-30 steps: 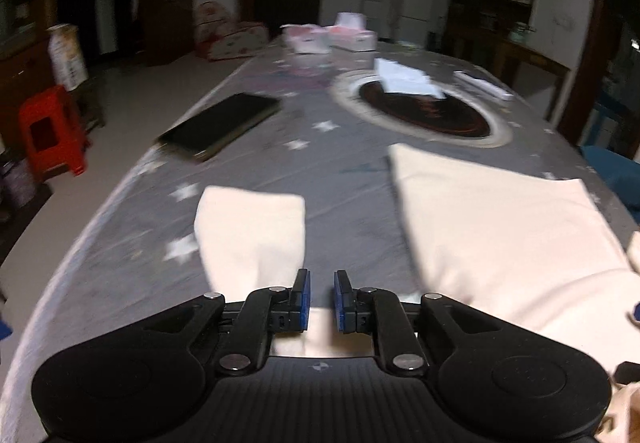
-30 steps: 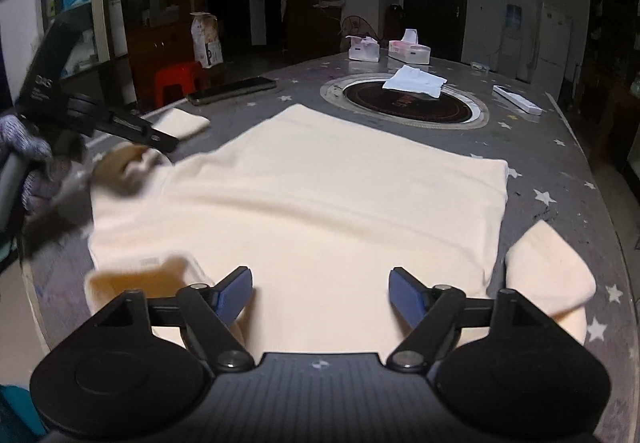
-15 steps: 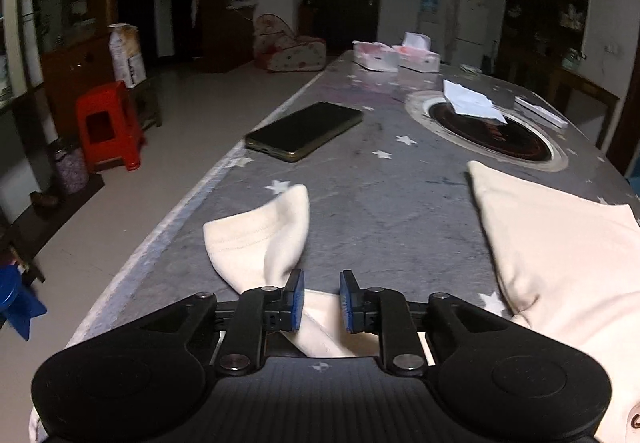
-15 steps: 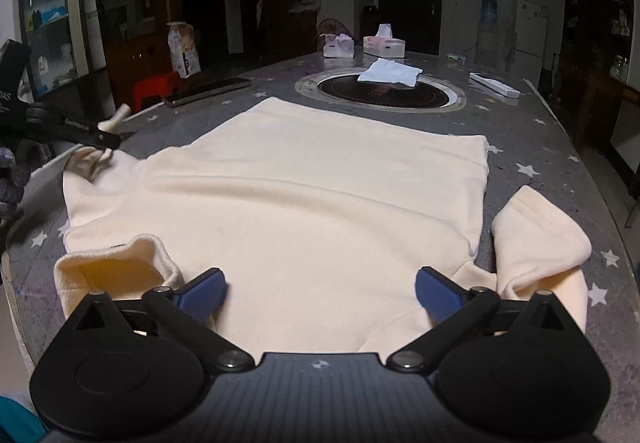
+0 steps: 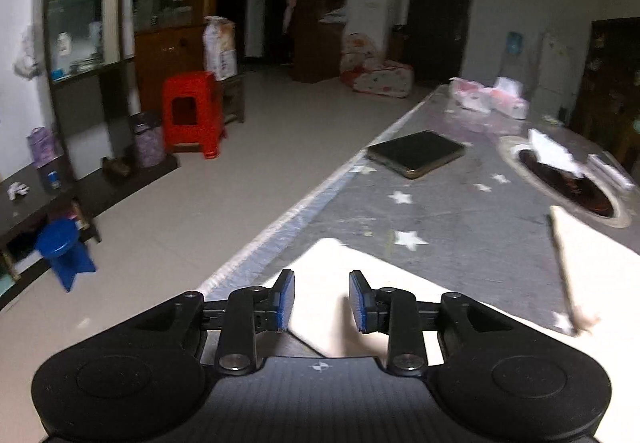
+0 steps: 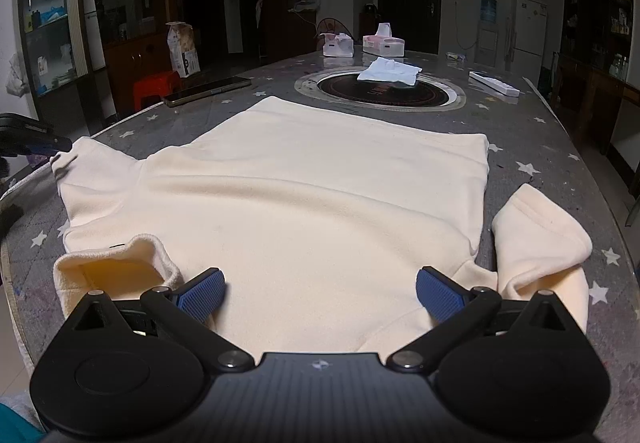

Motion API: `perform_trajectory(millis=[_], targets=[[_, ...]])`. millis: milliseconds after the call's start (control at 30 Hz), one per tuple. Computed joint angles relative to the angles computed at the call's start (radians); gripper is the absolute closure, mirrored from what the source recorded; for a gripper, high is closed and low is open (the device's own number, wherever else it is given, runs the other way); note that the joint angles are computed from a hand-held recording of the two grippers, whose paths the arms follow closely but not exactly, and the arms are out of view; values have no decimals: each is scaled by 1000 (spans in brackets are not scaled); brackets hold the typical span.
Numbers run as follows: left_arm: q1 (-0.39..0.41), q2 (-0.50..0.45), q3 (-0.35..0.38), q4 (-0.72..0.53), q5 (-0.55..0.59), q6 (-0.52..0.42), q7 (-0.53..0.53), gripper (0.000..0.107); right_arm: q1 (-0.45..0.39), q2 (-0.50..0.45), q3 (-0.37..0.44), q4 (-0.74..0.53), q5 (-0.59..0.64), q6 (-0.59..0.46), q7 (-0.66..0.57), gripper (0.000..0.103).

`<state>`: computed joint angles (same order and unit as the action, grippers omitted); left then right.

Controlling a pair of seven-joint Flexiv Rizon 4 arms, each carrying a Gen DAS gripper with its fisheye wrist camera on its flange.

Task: Fold clothes

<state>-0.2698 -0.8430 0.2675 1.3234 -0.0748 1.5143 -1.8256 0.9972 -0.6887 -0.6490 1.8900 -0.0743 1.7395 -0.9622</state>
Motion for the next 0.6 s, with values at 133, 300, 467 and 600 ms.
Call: perform_trajectory(millis=[133,300,467,600], targets=[[47,-4,-107,-2,12,3,115,75,2,1,-2,2,1,1,-1,0],[8,-47,-36,-38,13,18,129,73,5,0,-5,3,6,5,-4,0],[-8,-63,40,-61,16,-5,109,73,17,0,-17,10,14,14,-10,0],[-12,-63,71,-54,38,0,97,73,73,28,-50,56,37,38,-30,6]])
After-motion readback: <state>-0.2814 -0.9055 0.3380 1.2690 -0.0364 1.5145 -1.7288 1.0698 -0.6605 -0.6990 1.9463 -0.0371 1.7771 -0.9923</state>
